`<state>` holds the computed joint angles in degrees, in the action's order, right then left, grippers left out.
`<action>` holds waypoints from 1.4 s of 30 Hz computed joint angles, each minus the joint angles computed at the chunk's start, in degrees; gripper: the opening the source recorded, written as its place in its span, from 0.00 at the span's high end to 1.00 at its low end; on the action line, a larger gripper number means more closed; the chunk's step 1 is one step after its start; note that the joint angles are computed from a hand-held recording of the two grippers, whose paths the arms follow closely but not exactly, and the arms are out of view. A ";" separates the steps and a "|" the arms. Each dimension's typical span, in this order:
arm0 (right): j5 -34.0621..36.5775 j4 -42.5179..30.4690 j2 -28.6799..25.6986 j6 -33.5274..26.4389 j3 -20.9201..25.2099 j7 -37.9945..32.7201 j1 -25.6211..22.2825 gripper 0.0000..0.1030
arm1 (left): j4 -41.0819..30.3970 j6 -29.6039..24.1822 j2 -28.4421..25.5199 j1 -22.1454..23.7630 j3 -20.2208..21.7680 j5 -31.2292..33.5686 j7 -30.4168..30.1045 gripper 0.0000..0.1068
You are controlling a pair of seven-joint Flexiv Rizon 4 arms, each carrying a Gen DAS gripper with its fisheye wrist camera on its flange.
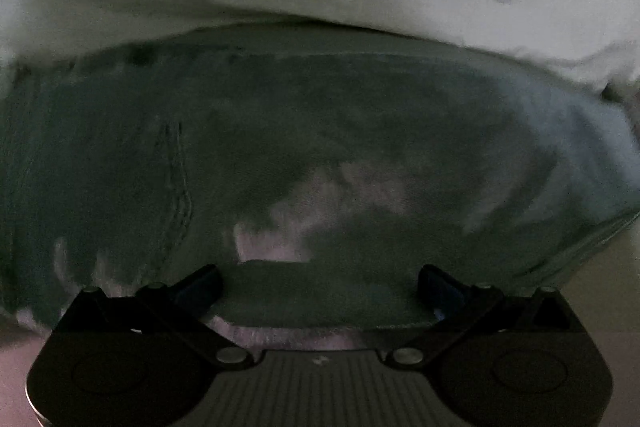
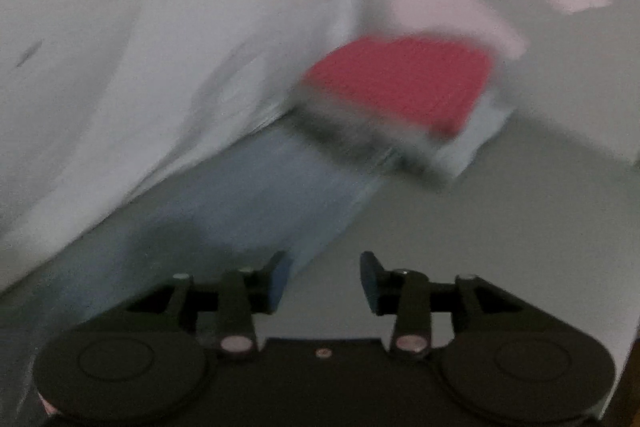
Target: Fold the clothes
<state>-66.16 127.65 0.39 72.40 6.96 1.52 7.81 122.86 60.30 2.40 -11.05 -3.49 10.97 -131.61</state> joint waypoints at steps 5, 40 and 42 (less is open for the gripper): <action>6.08 0.57 -4.32 2.81 4.96 -6.68 8.61 0.77 | 12.54 8.97 9.59 -0.32 3.82 -16.03 3.65 0.04; 30.08 -26.55 -26.60 -2.09 0.66 -41.85 36.44 0.92 | 22.28 11.30 20.62 25.47 2.29 -0.19 -22.43 0.04; 29.75 -26.98 -26.92 -2.37 0.61 -41.57 36.45 0.89 | 22.28 12.63 20.44 27.62 0.58 1.12 -26.47 0.05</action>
<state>-36.41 100.67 -26.53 70.03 7.57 -40.05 44.25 145.14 72.94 22.84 16.57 -2.91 12.10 -158.08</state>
